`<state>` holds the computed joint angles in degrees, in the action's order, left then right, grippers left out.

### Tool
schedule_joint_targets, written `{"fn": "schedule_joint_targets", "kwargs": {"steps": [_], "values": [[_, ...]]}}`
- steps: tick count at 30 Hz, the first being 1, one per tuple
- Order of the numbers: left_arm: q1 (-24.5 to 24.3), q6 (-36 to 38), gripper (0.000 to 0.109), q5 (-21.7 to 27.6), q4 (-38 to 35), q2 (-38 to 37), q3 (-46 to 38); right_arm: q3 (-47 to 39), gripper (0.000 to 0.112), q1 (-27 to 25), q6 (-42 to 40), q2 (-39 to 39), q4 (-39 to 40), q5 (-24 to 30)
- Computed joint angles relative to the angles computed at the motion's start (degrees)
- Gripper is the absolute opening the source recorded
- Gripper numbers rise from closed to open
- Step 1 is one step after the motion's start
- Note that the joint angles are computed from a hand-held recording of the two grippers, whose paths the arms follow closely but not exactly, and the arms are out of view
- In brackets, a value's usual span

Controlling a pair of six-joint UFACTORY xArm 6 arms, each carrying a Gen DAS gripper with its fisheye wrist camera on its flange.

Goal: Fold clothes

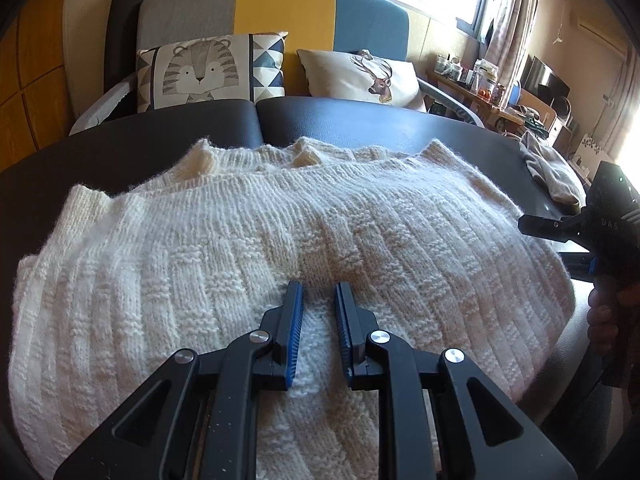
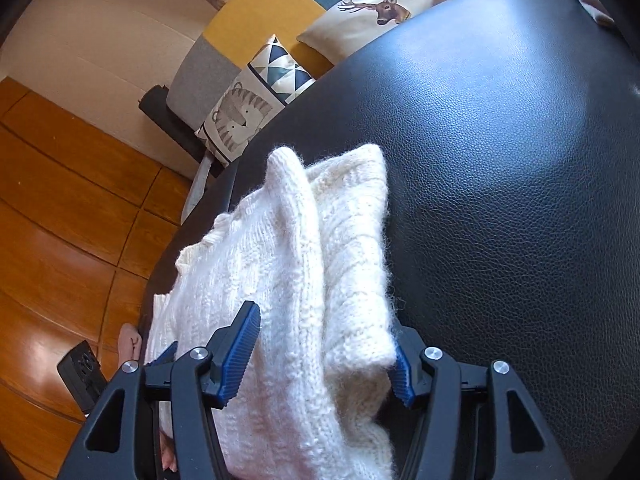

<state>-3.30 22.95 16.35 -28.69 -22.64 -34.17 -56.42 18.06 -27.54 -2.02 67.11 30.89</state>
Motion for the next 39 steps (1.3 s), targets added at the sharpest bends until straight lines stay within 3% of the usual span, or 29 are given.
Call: {"fn": "schedule_joint_targets", "kwargs": {"steps": [4, 7, 9, 13, 16, 21, 25, 27, 29, 35, 39], "values": [[0.43, -0.9, 0.018, 1.45, 0.15, -0.86, -0.98, 0.96, 0.049, -0.04, 0.83, -0.56, -1.59, -1.07], [-0.8, 1.92, 0.018, -2.05, -2.81, -3.48, 0.82, 1.81, 0.031, 0.2, 2.32, -1.02, -4.11, -2.5], [-1.61, 2.73, 0.018, -2.67, -3.45, -4.12, 1.41, 1.8, 0.022, -0.76, 1.28, -0.92, -2.35, -0.59], [-2.68, 0.82, 0.018, -2.05, -0.31, -2.39, 1.68, 2.07, 0.02, -1.41, 0.37, -0.91, 0.92, 0.35], [-3.49, 3.58, 0.018, -4.22, -2.3, -1.22, 2.55, 2.24, 0.018, -1.77, 0.32, -0.94, 3.25, 0.99], [-2.42, 11.57, 0.018, -0.65, -12.11, -0.3, 0.78, 1.13, 0.017, -3.64, 3.57, -0.08, 5.39, 5.51], [-3.33, 10.0, 0.018, -2.86, -10.41, -1.12, 2.09, -0.4, 0.016, -4.84, 5.34, -0.07, 6.93, 9.2], [-3.07, 11.72, 0.006, -2.45, -13.32, -1.71, 2.14, -1.24, 0.016, -4.69, 6.19, -0.55, 6.68, 10.11], [-2.33, 13.82, 0.002, -0.88, -16.33, -2.05, 1.57, -2.14, 0.016, -4.45, 7.03, -1.02, 6.29, 10.9], [-1.54, 15.95, 0.0, 0.8, -18.8, -1.47, 0.94, -4.14, 0.016, -2.5, 9.34, -1.57, 4.37, 11.21], [-0.82, 20.69, 0.001, 1.85, -24.14, -0.83, 0.68, -5.06, 0.016, -1.13, 10.75, -2.11, 3.95, 11.49]]}}
